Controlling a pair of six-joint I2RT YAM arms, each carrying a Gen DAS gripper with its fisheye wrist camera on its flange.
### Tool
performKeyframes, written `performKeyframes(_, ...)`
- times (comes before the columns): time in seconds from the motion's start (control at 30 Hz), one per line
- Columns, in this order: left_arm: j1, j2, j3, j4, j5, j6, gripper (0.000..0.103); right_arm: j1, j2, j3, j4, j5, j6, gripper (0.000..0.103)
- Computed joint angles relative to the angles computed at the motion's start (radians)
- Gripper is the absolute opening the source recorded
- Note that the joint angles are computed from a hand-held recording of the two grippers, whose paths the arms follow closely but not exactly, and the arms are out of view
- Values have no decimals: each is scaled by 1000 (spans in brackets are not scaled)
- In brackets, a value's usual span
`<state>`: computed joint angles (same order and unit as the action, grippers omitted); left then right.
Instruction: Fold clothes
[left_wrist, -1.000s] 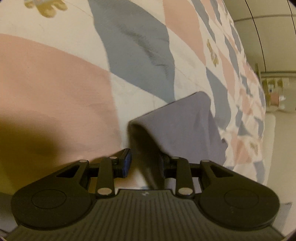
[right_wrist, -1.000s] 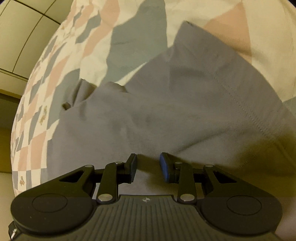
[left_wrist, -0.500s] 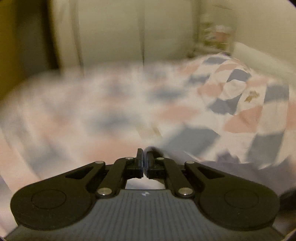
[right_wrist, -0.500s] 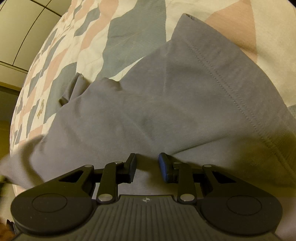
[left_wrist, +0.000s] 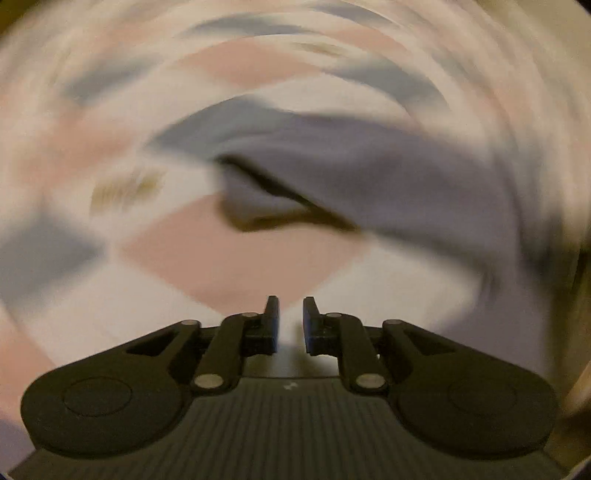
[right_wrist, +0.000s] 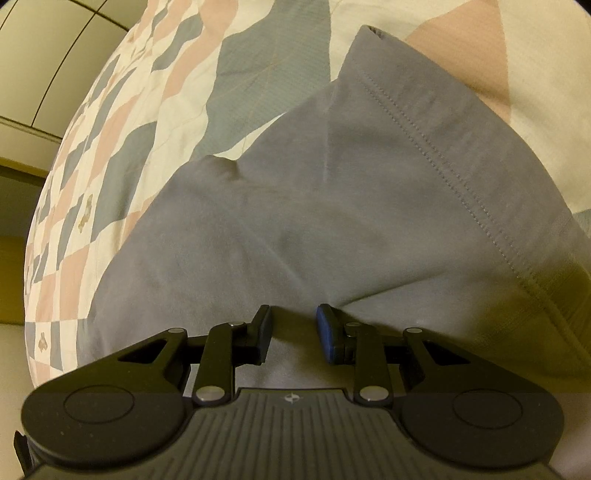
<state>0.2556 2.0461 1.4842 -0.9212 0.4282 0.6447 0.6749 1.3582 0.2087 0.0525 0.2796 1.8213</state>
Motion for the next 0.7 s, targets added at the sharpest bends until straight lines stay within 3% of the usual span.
performKeyframes(0.1, 70, 191, 230, -74, 151, -448, 27, -3, 16, 4, 9, -3, -12, 30)
performKeyframes(0.17, 82, 246, 266, -36, 229, -660, 41, -8, 28, 12, 9, -7, -22, 31)
performKeyframes(0.3, 91, 353, 304, -18, 321, -935, 50, -18, 36, 18, 11, -16, -40, 32)
performKeyframes(0.43, 113, 363, 184, 179, 419, -1262, 50, -11, 39, 16, 14, -13, -44, 32)
performKeyframes(0.5, 117, 353, 142, 235, 447, -1331, 50, -7, 44, 21, 10, -10, -47, 33)
performKeyframes(0.6, 89, 395, 188, 176, 434, -1303, 49, -7, 59, 31, 11, -10, -57, 35)
performKeyframes(0.7, 29, 433, 284, 81, 360, -1150, 20, -10, 81, 44, 13, -11, -69, 38)
